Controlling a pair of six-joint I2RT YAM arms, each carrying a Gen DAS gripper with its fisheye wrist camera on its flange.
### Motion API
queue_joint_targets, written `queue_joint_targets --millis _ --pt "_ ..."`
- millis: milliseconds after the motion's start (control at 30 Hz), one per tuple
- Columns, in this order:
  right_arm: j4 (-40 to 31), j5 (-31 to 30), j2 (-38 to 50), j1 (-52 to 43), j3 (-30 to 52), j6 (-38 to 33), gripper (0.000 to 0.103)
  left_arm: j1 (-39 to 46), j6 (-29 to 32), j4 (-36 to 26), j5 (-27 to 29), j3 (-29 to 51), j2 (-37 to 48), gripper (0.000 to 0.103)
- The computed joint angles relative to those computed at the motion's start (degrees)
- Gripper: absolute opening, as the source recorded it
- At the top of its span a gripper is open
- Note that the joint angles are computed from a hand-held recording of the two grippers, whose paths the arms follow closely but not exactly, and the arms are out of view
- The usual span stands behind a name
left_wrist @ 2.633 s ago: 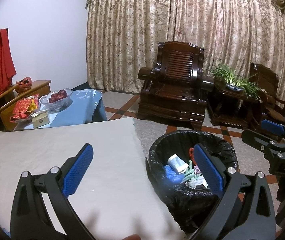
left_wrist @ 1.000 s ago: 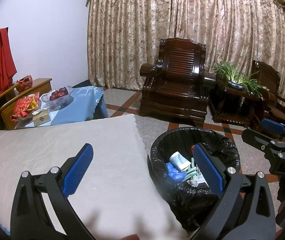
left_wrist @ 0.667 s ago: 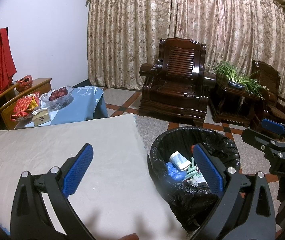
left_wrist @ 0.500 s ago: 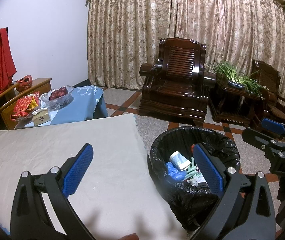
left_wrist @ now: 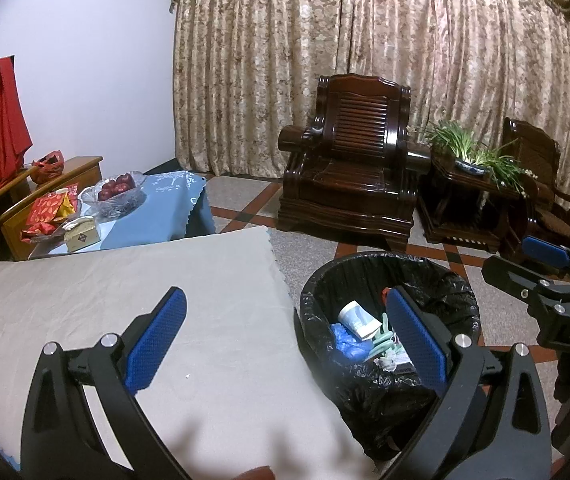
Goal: Collect trash
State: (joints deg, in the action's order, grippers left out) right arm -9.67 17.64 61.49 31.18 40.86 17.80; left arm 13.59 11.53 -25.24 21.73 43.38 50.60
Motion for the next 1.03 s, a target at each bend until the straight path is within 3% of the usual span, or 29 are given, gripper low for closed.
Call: queue_joint_targets --millis 1033 --pt "0.8 1.2 -0.8 1.2 -2.4 1.4 0.097 2.9 2.0 -1.7 2.2 -1.9 -2.3 0.097"
